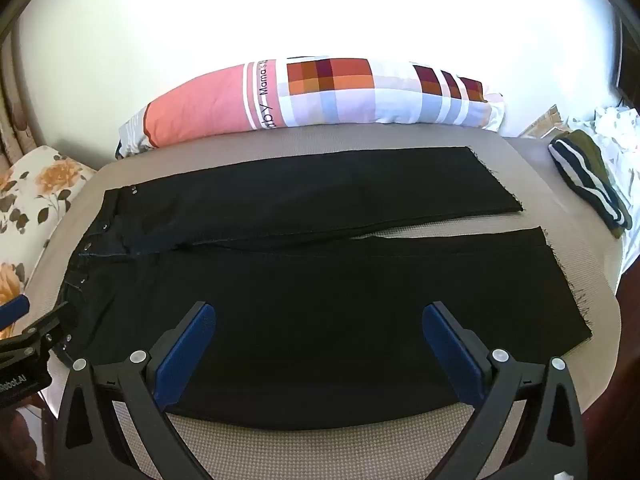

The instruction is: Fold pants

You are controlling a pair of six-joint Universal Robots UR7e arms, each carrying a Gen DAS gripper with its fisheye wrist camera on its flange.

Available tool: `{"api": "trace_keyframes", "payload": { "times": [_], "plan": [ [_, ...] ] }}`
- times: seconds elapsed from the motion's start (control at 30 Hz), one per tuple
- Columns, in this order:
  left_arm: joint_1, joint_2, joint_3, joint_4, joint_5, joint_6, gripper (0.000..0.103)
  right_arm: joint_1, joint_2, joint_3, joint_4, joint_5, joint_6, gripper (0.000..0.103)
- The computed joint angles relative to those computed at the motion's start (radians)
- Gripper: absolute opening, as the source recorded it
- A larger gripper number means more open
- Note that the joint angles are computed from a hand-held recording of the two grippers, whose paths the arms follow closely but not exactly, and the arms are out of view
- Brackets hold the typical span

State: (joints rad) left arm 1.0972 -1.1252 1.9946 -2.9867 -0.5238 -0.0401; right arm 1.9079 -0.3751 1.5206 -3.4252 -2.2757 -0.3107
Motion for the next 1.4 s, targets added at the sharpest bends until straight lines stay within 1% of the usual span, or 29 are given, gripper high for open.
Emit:
{"api": "trace_keyframes", "payload": {
  "times": [0.03, 0.07, 0.1, 0.13, 0.17, 0.2, 0.27, 0.3, 0.33, 0.37, 0.5, 0.6, 0.67, 0.8, 1.1, 1.4],
  "plan": [
    [-0.002, 0.002, 0.003, -0.006, 0.005, 0.001, 0.102, -0.001, -0.009, 0.005, 0.031, 0.006, 0.033, 0.103],
    [-0.003, 0.006, 0.011, -0.022, 0.009, 0.004, 0.102, 0.000, -0.008, 0.003, 0.030, 0.002, 0.031, 0.103],
    [-0.001, 0.013, 0.026, -0.020, 0.017, -0.021, 0.102, 0.000, -0.008, 0.004, 0.029, 0.004, 0.028, 0.103],
    [0.004, 0.008, 0.017, 0.024, 0.006, -0.057, 0.102, 0.001, -0.005, 0.003, 0.026, -0.001, 0.023, 0.103],
    [0.013, -0.013, 0.019, 0.054, -0.025, -0.079, 0.102, 0.002, -0.003, 0.001, 0.023, -0.006, 0.019, 0.103],
    [0.021, -0.019, 0.020, 0.063, -0.036, -0.086, 0.102, 0.002, -0.002, 0.002, 0.022, -0.004, 0.014, 0.103],
    [0.022, -0.021, 0.010, 0.098, -0.032, -0.113, 0.102, 0.002, 0.001, 0.001, 0.021, -0.005, 0.005, 0.103],
    [0.021, -0.019, 0.014, 0.096, -0.025, -0.114, 0.102, 0.001, 0.000, 0.003, 0.023, -0.002, 0.002, 0.103],
    [0.018, -0.022, 0.006, 0.127, -0.023, -0.133, 0.102, -0.006, -0.001, 0.002, 0.021, 0.005, -0.007, 0.103],
    [0.019, -0.022, 0.006, 0.133, -0.024, -0.135, 0.102, 0.004, 0.005, 0.009, 0.002, -0.010, -0.009, 0.103],
    [0.023, -0.023, 0.006, 0.148, -0.028, -0.151, 0.102, 0.003, 0.011, 0.006, -0.011, -0.007, -0.030, 0.103],
    [0.020, -0.024, 0.010, 0.148, -0.025, -0.153, 0.102, 0.006, 0.019, -0.002, -0.025, -0.015, -0.047, 0.103],
    [0.019, -0.021, 0.016, 0.125, -0.025, -0.134, 0.102, 0.006, 0.019, 0.002, -0.029, -0.015, -0.045, 0.103],
    [0.016, -0.018, 0.015, 0.126, -0.020, -0.130, 0.102, 0.002, 0.020, 0.005, -0.036, -0.013, -0.037, 0.103],
    [0.019, -0.011, 0.016, 0.112, -0.026, -0.110, 0.102, -0.004, 0.020, 0.022, -0.076, -0.002, -0.050, 0.103],
    [0.024, -0.003, 0.012, 0.098, -0.026, -0.098, 0.102, -0.006, 0.011, 0.017, -0.016, -0.009, -0.011, 0.103]
  ]
}}
